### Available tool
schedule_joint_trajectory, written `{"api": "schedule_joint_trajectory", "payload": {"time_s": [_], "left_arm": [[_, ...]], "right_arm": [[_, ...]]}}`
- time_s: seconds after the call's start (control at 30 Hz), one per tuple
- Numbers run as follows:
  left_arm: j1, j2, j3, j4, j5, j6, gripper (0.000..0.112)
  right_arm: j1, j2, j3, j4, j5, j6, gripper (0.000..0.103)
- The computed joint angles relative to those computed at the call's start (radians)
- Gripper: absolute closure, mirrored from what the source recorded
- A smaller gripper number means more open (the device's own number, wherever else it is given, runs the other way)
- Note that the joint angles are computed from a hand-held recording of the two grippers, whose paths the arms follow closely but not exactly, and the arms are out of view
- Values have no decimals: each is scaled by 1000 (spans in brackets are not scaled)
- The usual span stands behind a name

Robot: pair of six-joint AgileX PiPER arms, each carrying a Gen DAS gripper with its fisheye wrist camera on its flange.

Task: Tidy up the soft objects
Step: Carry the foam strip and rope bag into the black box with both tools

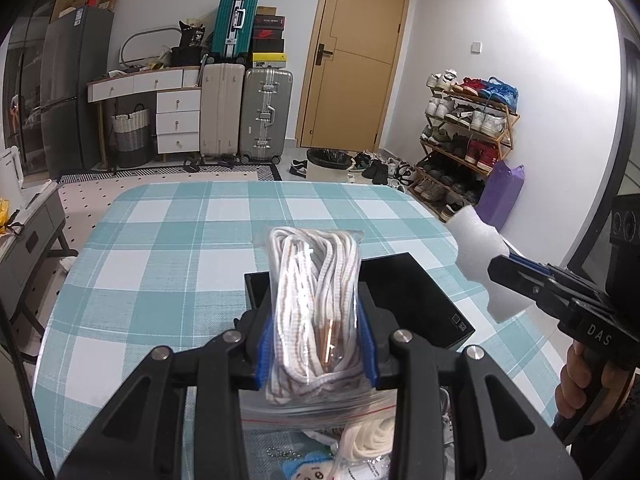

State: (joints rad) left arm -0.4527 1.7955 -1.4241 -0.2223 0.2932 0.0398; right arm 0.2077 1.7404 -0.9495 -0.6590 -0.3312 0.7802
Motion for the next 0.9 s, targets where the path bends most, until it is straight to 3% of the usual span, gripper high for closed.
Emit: {"api": "schedule_joint_trajectory", "payload": {"time_s": [0.27, 0.9], "left_arm": [[-3, 57, -62, 49, 33, -38, 79], [-26, 169, -156, 14, 79, 45, 78]], "right_arm": [[-2, 96, -108, -165, 21, 159, 81], [-8, 247, -239, -452, 66, 409, 81]]}}
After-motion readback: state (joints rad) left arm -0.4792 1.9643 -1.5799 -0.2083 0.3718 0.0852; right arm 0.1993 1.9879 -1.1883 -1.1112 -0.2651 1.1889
